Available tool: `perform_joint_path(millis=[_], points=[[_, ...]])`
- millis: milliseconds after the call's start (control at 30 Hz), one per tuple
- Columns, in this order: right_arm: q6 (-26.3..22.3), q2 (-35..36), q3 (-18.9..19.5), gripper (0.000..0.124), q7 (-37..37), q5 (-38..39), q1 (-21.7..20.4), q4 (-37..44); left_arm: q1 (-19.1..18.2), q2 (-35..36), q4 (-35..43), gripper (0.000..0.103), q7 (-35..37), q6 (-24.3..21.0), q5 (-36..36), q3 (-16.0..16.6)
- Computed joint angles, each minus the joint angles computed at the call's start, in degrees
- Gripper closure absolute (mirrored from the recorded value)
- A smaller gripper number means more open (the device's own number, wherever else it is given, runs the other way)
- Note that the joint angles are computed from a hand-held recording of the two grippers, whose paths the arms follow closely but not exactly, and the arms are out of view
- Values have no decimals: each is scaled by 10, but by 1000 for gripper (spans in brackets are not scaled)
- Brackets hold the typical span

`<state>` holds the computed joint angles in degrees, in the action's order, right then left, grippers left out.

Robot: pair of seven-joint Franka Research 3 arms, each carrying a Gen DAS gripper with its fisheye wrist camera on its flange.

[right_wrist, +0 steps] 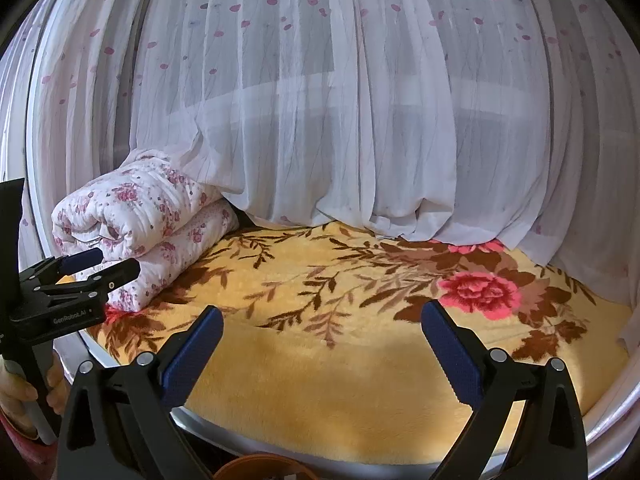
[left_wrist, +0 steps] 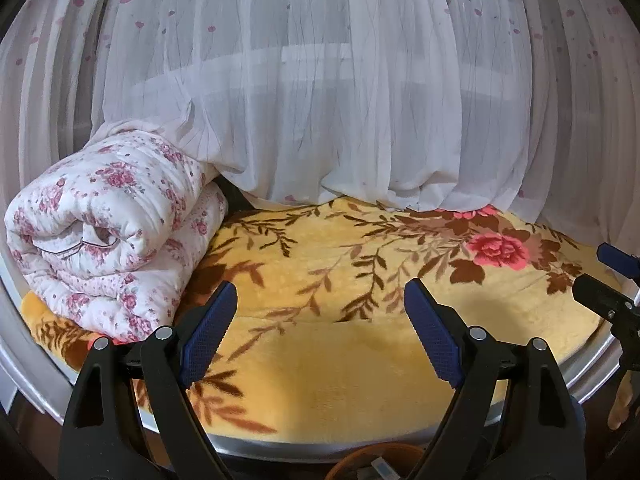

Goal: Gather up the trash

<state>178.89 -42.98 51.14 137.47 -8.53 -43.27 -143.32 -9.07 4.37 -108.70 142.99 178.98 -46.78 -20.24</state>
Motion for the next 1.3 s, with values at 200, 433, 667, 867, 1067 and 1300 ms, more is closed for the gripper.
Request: perform_joint_path(millis=[200,433,667,867,1067,1300], points=[[1,0,-1,26,0,-1,1,-1,0,-2,-2,20,6,7,-6,-3],[-2,1,-4,26,1,-1,5,-1,-5,-4,-4,20,3,11,-5,-1],[-5,0,-4,26,4,-4,5,-1,-10,-9,-10,20,-20,9,16,4],[-3,2,-8,26,4,-6,8,-3,-11,-8,-10,20,-23,10,19,5],[-5,-1,-8,26,4,-7,8,-3,-11,-8,-11,20,-25,11,22,5],[0,3,-11,26,2,-7,9,-4,-10,-8,-11,20,-22,11,18,4]])
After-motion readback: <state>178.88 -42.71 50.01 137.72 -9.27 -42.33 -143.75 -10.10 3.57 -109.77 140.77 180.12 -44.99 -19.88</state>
